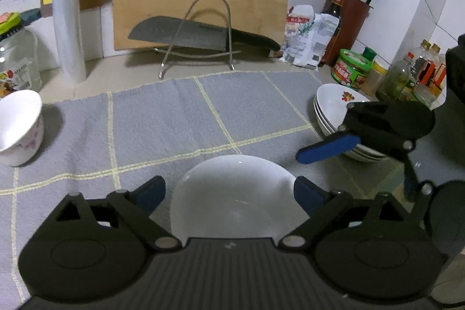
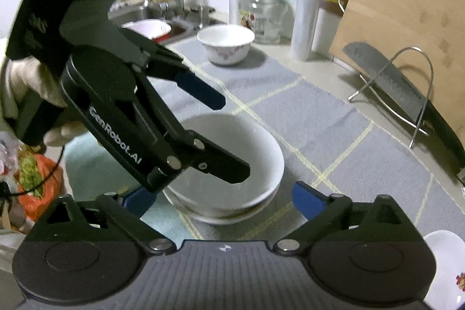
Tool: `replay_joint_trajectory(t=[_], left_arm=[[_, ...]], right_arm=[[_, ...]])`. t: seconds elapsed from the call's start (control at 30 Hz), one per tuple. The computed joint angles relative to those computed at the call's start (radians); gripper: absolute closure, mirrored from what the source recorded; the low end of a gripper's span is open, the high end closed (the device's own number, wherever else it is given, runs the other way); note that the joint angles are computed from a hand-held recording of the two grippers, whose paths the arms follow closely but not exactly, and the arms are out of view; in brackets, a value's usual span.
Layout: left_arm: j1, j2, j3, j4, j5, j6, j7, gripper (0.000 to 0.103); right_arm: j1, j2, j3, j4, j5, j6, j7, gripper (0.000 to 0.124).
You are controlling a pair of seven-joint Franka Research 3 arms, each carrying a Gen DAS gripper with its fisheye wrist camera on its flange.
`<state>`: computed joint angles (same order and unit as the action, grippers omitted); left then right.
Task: Organize plates and bowls
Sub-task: 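Lower the held bowl into the other white bowl and open the left tool, then withdraw the open left tool from the nested bowls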
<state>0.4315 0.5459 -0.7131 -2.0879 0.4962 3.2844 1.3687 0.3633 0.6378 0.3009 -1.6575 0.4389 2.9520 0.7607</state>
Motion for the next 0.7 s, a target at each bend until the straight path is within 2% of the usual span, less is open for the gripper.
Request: replay_joint_trajectory(t=[0.13, 0.2, 0.27, 0.4, 0.53, 0.6, 0.7], left_arm=[[-0.074, -0.054, 0.095, -0.026, -0.005, 0.049, -0.037, 0.008], [-0.132, -0.087, 0.168, -0.046, -0.01, 0.087, -0.068, 0.008], [-0.228, -0.128, 0.277, -0.071, -0.041, 0.129, -0.091, 0.008], [-0.399, -0.179, 0.462, -0.117, -0.116, 0.184, -0.105, 0.008], [-0.535, -0.21, 0.594, -0.164, -0.207, 0.215, -0.101, 0.008], [-0.57, -0.219, 0.625, -0.183, -0.248, 0.219, -0.095, 0.008], [-0.587, -0.229, 0.639, -0.215, -0.289, 0.237, -0.104, 0.008]], right_arm=[[-0.019, -0.005, 0.023, -0.008, 0.022, 0.025, -0.014, 0.022], [-0.034, -0.004, 0.041, -0.011, 0.04, 0.045, -0.021, 0.021], [-0.036, -0.001, 0.044, -0.011, 0.05, 0.062, -0.016, 0.021], [-0.001, 0.007, 0.0, -0.004, 0.027, 0.069, 0.031, 0.021], [-0.006, 0.01, 0.004, -0.01, 0.009, 0.065, 0.04, 0.021], [-0.015, 0.012, 0.015, -0.015, 0.007, 0.067, 0.036, 0.021], [-0.025, 0.013, 0.025, -0.014, 0.01, 0.061, 0.036, 0.021]])
